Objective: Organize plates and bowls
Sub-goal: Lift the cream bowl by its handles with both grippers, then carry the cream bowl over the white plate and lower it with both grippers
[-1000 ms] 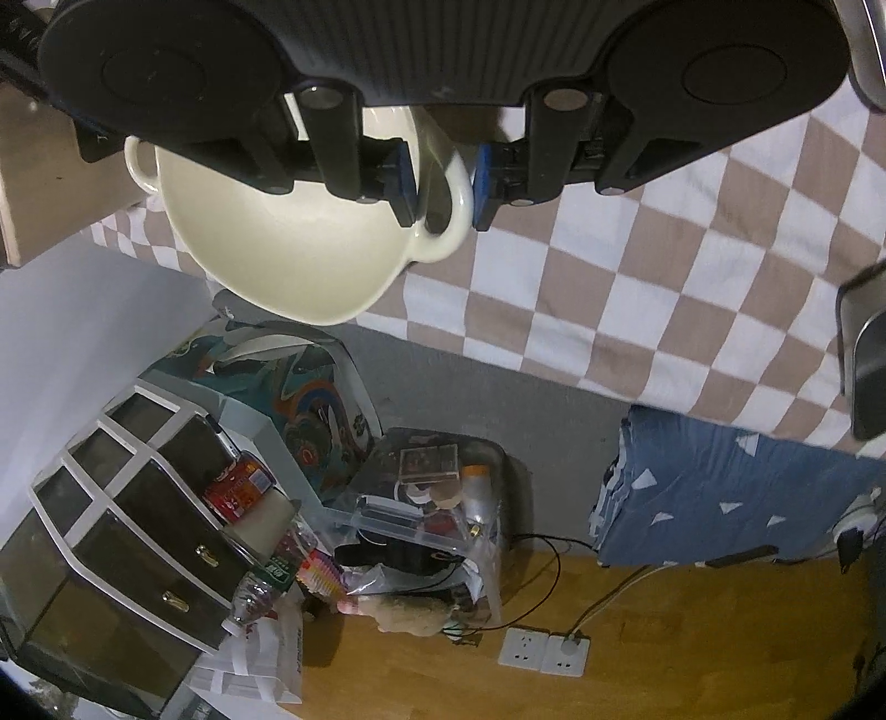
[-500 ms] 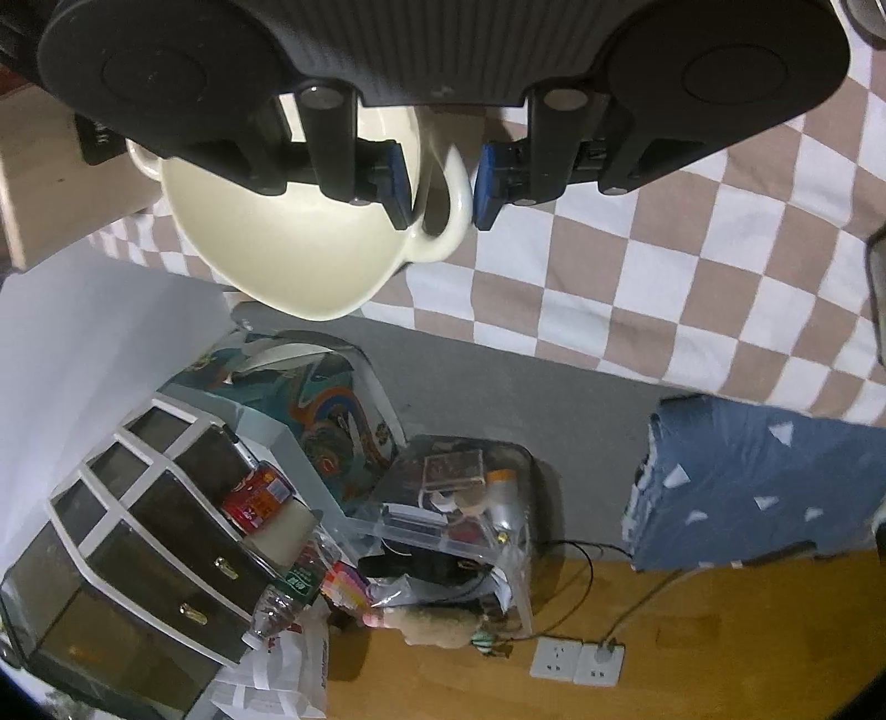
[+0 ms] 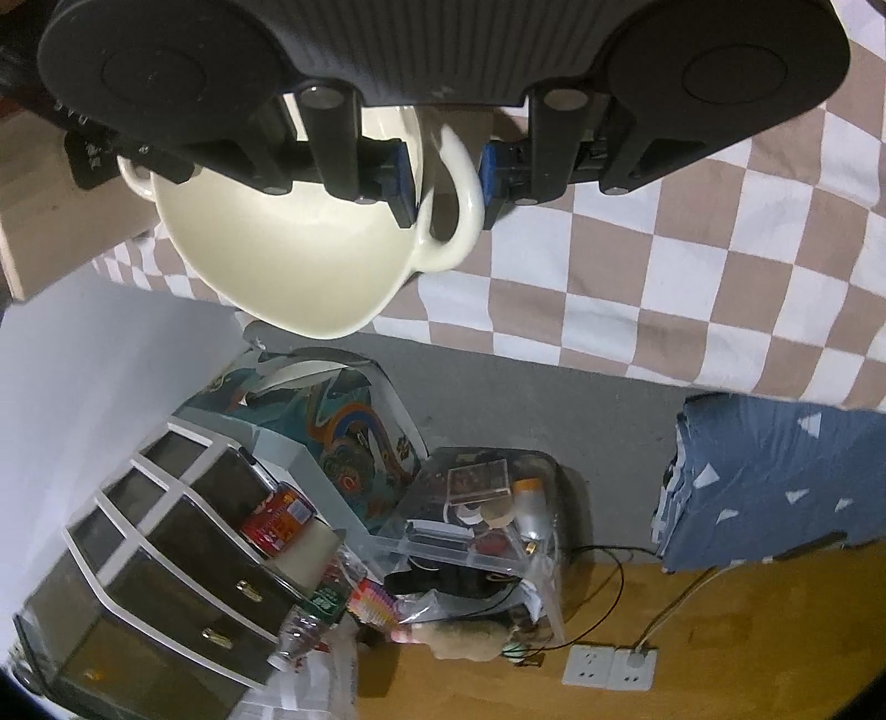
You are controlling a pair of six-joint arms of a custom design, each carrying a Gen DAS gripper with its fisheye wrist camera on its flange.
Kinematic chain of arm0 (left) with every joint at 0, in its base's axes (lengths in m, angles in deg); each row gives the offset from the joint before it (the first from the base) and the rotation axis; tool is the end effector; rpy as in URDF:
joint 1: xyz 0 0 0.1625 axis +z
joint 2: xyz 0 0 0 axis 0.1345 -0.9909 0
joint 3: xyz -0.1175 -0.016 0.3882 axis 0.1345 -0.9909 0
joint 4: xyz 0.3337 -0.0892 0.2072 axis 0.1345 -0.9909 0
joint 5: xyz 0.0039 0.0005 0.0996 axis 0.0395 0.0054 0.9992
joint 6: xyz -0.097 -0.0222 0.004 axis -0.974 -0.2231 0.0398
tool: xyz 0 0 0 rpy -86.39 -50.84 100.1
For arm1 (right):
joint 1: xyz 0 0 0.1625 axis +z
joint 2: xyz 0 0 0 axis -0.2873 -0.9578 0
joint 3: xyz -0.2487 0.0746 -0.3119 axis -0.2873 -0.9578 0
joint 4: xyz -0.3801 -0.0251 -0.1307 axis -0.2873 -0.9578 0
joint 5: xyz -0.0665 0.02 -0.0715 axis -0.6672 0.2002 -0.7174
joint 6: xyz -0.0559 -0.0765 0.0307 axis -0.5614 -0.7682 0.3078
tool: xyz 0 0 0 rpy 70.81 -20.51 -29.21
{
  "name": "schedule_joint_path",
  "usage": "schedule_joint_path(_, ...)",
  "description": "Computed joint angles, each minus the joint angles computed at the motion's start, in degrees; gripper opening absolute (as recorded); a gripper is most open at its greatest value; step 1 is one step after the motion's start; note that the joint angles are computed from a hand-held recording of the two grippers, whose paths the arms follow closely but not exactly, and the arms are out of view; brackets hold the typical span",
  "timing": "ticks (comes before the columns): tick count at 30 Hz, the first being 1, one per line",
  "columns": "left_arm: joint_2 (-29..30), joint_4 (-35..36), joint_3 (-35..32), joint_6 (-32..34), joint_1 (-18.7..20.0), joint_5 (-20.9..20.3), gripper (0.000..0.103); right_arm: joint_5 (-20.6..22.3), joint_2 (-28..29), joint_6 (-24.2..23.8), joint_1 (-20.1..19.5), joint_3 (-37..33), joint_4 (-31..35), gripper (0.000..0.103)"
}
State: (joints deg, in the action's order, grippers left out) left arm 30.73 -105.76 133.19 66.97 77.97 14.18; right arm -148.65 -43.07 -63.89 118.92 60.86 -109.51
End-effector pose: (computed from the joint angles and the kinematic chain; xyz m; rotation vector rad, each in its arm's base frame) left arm 0.1059 -0.8094 0.3029 0.3368 2.6307 -0.7615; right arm 0.2542 -0.7965 -0.1085 -0.0127 -2.4641 1.0982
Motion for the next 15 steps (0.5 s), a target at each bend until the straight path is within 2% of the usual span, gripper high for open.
schedule_joint_path(3, -0.6, -0.6, 1.1, 1.8, -0.4, 0.4, 0.025, 0.3, -1.3, -0.6, 0.0, 2.6, -1.5, 0.030)
schedule_joint_path(5, -1.1, -0.8, 1.8, 2.3, -0.6, 0.5, 0.025, 0.2, -3.5, -0.9, 0.1, 6.9, -3.6, 0.029)
schedule_joint_path(15, -6.3, -3.9, 8.2, 3.0, -2.4, 0.5, 0.025, 0.4, -7.9, -4.4, 1.5, 14.9, -9.2, 0.028)
